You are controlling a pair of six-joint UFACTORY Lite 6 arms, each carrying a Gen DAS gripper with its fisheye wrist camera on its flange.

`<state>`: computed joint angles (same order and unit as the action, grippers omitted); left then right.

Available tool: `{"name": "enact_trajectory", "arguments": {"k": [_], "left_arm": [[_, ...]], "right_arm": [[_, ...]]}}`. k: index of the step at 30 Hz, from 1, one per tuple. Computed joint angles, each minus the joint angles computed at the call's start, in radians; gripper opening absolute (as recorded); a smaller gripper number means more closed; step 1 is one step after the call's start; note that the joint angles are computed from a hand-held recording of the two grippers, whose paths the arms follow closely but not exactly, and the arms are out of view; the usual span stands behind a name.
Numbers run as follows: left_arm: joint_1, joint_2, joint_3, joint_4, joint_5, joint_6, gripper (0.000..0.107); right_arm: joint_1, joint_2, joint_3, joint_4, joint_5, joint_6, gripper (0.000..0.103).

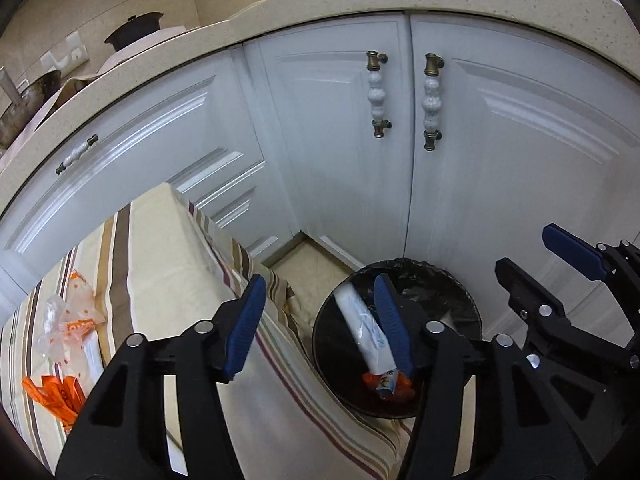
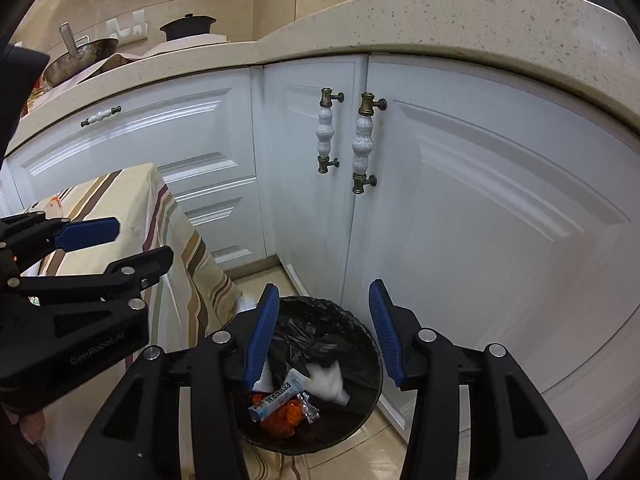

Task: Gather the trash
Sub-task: 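Carry the tissue and white milk-powder bag over the bin and open both tools, then return to the table and grasp the white green-printed packet with the right tool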

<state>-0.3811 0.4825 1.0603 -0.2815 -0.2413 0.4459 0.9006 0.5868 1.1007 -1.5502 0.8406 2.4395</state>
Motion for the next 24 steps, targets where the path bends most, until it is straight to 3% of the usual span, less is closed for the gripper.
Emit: {"name": "enact_trajectory", "arguments": {"k": [10,24], "left_arm": [[0.155,-0.23,-0.197,0.344,-0.013,-0.314,0.066],[0.646,-0.465,-0.366,1.126,-0.053,-0.96,0.066]], "right_arm": [[0.059,0.008,0.083,0.012,-0.007,-0.037,0.048],[0.166,0.277,0.595,0.101,-0.107,-0.353,0.048]]}}
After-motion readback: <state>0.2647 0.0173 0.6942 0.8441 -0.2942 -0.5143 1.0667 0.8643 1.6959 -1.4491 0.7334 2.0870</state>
